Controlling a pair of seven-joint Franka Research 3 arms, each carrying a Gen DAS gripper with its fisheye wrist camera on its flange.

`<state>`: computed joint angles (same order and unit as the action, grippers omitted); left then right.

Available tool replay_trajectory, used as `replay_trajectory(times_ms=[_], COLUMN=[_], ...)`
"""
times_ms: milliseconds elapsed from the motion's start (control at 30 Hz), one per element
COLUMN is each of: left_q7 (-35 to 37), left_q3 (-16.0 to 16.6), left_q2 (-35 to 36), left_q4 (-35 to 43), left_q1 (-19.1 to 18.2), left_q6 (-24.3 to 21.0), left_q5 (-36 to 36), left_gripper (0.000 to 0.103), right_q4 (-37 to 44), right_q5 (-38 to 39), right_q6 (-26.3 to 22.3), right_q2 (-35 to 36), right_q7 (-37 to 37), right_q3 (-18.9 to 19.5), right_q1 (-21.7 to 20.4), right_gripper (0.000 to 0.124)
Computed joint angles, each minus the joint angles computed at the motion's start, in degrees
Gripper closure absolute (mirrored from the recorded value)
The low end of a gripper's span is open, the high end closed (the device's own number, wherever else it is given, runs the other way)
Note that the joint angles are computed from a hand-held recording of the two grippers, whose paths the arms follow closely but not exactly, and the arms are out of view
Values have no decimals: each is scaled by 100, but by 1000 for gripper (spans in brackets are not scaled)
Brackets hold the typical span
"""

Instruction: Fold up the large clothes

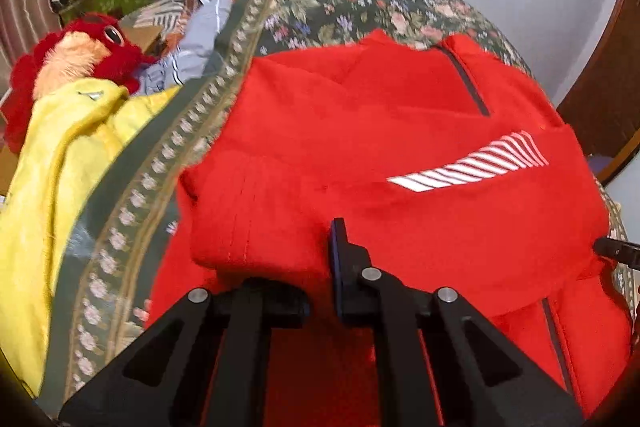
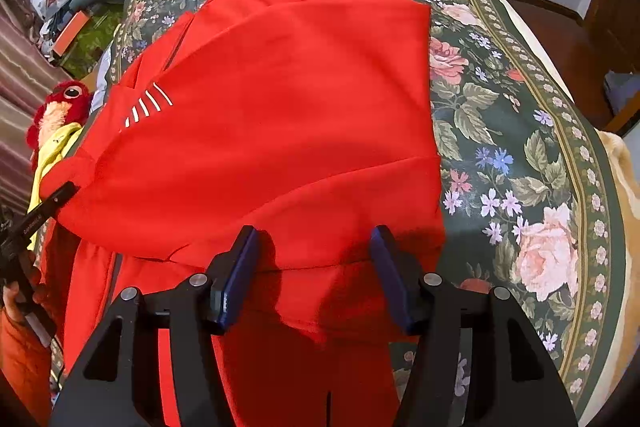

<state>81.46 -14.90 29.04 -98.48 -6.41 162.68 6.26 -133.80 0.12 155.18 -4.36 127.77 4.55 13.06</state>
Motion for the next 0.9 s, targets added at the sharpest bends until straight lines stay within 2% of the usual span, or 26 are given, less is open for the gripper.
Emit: replay_trajectory(times_ms=[100,200,233,300,333,433,500,667,767,900], left_q7=[-131,-611,-685,-743,-777,-511,-400,-118,55,179], left_q3=[133,729,825,872,900,676,600,426,365,402], left_q2=[-171,-227,-200,-157,-156,-302,-481,-810,-846,-610], left_q4=[-203,-200,-143,-64,-56,-320,-527,-748,-557,95], left_q1=[-66,-537,-620,-664,-685,-428,-292,30,96,-66], left_q6=[309,264,55,-360,-545,-601,-605,-493,-469,-532], left_q5=[139,837,1039,1300,1430,1406,1334,938,747,865], left_gripper=[94,92,86,61,58,54,43,39,36,35], right_q4=[-86,-95,-101,-123,-116,-110,-82,49,242,506], right_q5=[70,-9,-34,-5,105,218,213,339,234,10], right_q6=[29,-75,-82,-59,-103,-124,-193,-384,-514,-506], right_q2=[-76,-75,-77,-90,-100,-104,-110,-132,-89,-58], right_q7=[10,28,35,15,-47,-87,-75,-257,-344,-410], right_q3=[9,31,33,26,13,5,14,-11,-13,-21], right_q1=[10,3,1,4,20,20,18,31,2,-30], right_gripper=[69,69,69,69,69,69,69,69,69,69])
